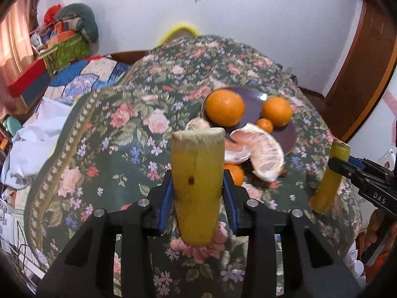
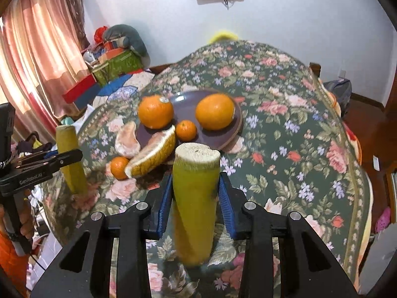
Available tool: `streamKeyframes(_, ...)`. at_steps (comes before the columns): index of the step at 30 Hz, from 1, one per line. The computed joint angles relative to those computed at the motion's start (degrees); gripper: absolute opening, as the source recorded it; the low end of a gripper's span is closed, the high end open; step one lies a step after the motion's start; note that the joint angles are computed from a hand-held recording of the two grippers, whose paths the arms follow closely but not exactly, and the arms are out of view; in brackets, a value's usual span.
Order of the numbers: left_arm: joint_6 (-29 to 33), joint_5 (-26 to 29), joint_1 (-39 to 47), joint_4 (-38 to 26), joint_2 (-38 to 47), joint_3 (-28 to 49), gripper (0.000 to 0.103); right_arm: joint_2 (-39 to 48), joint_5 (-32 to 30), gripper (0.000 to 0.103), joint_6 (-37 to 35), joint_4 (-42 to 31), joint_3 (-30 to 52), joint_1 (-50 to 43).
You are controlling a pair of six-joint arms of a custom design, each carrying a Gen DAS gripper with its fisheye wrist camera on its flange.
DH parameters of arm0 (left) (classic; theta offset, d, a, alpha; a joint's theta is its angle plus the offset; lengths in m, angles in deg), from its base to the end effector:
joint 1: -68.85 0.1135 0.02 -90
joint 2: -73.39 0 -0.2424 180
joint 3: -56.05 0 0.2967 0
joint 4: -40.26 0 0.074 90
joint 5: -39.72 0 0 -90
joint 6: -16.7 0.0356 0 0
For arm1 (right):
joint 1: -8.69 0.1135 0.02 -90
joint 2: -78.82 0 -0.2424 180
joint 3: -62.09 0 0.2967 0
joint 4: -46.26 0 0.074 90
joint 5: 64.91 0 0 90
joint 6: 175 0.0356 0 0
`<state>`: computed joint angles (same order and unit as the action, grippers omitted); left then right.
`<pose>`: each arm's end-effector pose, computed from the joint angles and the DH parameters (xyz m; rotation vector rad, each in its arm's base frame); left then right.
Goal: Organize fruits
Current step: 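Lay the yellow fruit on the plate with the left tool while the right tool lays its yellow fruit there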
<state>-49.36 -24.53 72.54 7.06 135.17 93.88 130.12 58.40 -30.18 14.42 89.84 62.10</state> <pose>0.2346 -0.0004 0.1175 0.5955 2.3918 -0.3727 0.1345 0.1484 0.0987 0.2454 2.3233 0.1793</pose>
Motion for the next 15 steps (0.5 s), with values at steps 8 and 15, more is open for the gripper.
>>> streamKeyframes(8, -1.6, 2.1, -0.9, -3.3, -6.4, 0.6, 0.037, -4.5, 4.1, 0.031, 0.0, -4.5, 1.9, 0.9)
streamKeyframes(15, -4.7, 1.5, -4.2, -1.6, -6.5, 1.7, 0.037, -6.7, 5.7, 0.032, -2.3, -5.6, 3.2, -0.5)
